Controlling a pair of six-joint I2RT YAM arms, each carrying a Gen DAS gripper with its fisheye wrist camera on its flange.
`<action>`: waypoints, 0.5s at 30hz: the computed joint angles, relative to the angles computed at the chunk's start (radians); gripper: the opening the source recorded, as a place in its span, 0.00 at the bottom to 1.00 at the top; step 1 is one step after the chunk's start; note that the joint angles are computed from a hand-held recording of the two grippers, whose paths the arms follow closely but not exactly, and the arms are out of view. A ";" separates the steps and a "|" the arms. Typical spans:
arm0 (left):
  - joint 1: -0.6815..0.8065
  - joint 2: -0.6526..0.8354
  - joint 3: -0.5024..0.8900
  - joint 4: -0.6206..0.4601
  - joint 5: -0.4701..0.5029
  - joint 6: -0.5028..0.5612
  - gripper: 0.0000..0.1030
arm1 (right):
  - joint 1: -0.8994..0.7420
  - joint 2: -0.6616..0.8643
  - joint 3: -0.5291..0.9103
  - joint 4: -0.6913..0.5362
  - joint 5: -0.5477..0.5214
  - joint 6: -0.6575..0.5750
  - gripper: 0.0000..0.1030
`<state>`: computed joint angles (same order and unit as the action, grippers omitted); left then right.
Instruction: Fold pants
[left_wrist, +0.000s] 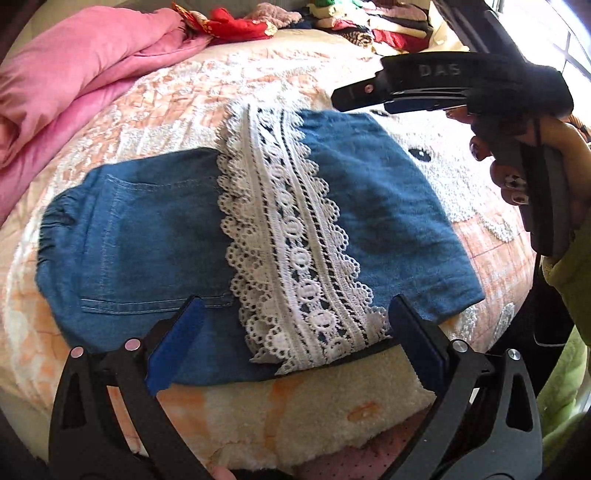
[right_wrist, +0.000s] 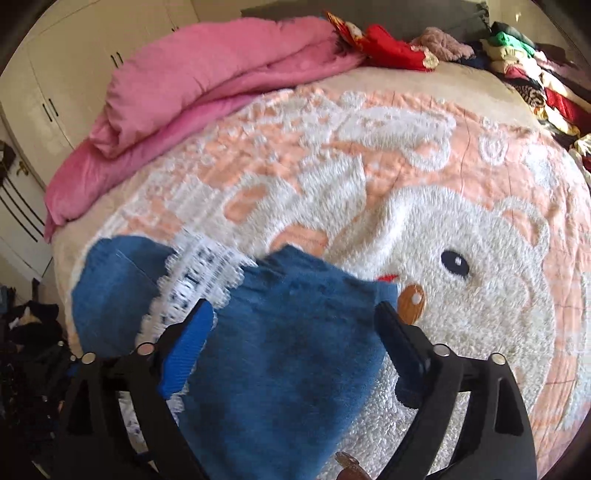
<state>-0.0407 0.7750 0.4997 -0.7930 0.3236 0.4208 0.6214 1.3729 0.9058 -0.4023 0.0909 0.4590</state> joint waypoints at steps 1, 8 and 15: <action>0.030 -0.006 0.010 -0.015 0.015 0.016 0.91 | 0.007 -0.005 0.010 -0.005 0.001 -0.003 0.86; 0.381 0.024 0.089 -0.123 0.168 0.216 0.91 | 0.082 0.033 0.132 -0.039 0.002 -0.044 0.87; 0.730 0.288 0.170 -0.129 0.254 0.377 0.91 | 0.159 0.204 0.315 -0.070 -0.038 -0.113 0.87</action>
